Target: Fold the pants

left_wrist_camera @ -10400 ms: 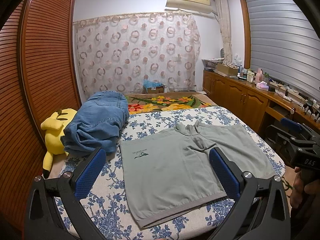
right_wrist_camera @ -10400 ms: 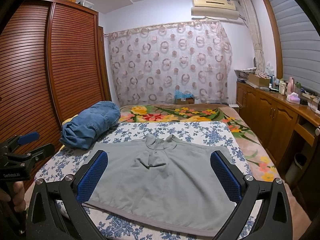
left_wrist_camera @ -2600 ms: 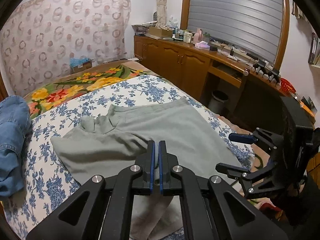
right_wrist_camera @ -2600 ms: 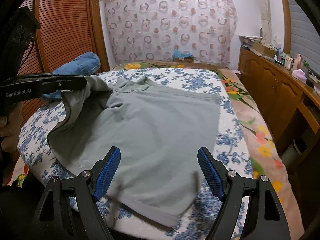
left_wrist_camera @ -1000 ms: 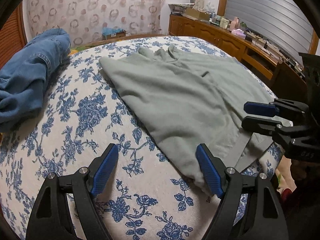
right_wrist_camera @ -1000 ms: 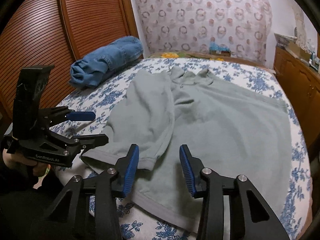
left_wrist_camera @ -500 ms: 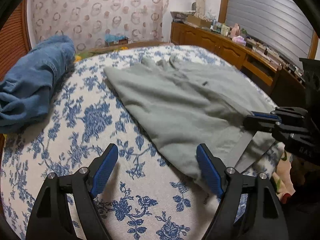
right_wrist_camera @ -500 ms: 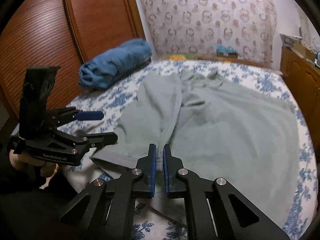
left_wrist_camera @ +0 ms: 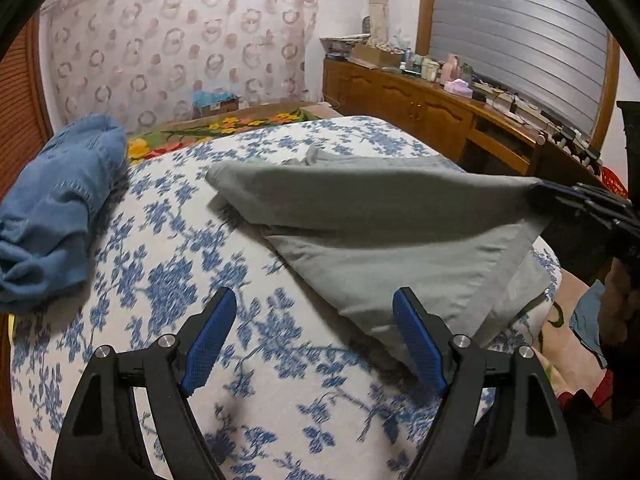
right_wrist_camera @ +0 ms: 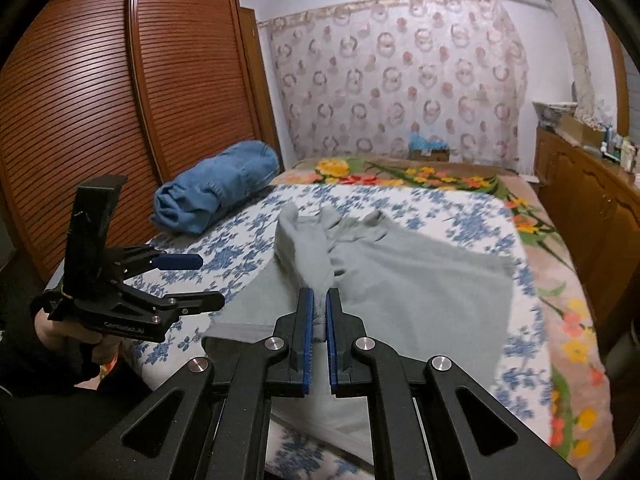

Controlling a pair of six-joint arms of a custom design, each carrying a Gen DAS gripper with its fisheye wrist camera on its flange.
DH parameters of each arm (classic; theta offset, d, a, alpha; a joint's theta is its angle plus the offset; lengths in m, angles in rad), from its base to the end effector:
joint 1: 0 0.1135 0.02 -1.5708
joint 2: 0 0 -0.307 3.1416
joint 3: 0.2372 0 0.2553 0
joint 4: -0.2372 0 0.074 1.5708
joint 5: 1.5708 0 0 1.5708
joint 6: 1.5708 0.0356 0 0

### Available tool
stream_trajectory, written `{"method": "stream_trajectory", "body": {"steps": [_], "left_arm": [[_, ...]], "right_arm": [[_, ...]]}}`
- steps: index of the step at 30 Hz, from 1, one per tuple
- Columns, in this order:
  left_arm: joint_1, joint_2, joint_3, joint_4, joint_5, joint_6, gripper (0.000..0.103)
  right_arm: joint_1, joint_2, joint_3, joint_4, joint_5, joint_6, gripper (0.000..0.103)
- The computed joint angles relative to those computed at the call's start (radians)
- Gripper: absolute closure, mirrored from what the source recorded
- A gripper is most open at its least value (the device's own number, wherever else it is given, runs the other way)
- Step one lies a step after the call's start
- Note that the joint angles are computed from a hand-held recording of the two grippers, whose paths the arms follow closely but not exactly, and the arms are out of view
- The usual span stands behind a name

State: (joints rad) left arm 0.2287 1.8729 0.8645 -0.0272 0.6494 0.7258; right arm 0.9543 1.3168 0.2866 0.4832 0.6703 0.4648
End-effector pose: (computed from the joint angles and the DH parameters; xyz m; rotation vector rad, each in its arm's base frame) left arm 0.3425 0.0576 0.1406 0.7889 2.2262 -0.4070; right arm 0.1389 0.1578 0.1758 -0.1027 1.9935 0.1994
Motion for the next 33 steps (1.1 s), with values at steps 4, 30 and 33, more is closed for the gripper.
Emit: {"method": "stream_trajectory", "body": {"steps": [4,30,33], "left_arm": [[-0.036,-0.007,0.002,0.004,-0.011,-0.011,0.022],[-0.122,0.095,-0.004,0.038,-0.123,-0.005,0.022],[-0.100,0.087,-0.001,0.034,-0.108,-0.007,0.022]], "right_arm": [[0.074,-0.075,-0.026,-0.085,0.089,0.063,0.097],[-0.124,0.067,0.079,-0.157,-0.082,0.111,0.074],[-0.214,0.148,0.154,-0.125,-0.174,0.030,0.074]]}}
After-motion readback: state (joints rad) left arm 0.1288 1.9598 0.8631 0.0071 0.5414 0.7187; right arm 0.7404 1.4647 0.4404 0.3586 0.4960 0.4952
